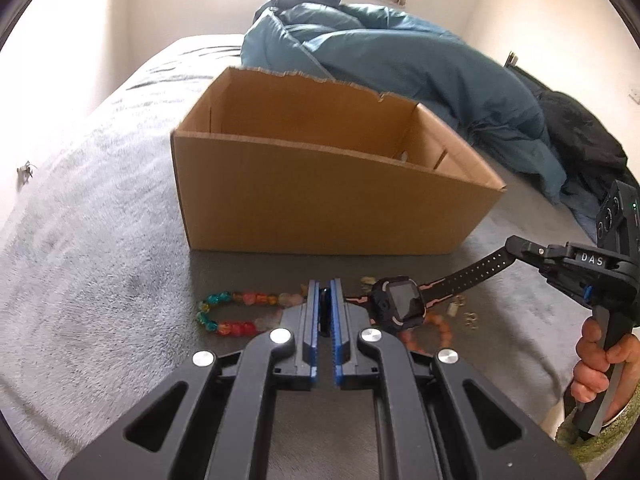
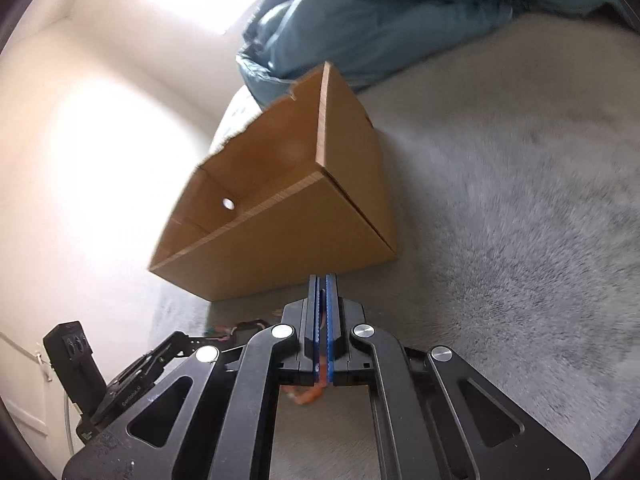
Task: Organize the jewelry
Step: 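Lift the black wristwatch with the left tool and carry it over the box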
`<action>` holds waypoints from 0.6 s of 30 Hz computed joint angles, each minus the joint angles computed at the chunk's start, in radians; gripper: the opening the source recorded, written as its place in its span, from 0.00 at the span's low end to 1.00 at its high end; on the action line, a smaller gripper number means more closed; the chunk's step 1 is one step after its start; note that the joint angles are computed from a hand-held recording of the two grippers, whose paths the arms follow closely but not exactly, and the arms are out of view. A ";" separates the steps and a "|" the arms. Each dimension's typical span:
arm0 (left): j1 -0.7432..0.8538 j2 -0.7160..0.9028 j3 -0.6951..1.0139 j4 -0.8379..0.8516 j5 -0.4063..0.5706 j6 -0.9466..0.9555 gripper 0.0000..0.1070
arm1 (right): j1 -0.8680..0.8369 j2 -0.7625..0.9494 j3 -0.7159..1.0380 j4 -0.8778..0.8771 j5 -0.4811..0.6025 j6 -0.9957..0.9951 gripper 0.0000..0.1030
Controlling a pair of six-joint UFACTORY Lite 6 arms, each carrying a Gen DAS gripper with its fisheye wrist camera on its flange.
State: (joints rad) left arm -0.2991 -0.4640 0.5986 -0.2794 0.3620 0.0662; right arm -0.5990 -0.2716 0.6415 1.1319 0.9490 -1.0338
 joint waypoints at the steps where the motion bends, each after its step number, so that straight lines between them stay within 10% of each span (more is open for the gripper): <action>1: -0.007 -0.021 0.008 0.012 0.020 -0.020 0.04 | -0.016 -0.019 0.004 -0.011 0.019 0.009 0.01; 11: 0.006 -0.102 0.152 -0.002 0.175 -0.013 0.04 | -0.028 -0.119 0.120 -0.062 0.130 0.131 0.01; 18: 0.098 0.243 0.569 -0.043 0.232 0.089 0.04 | 0.179 0.140 0.492 -0.062 0.053 0.274 0.01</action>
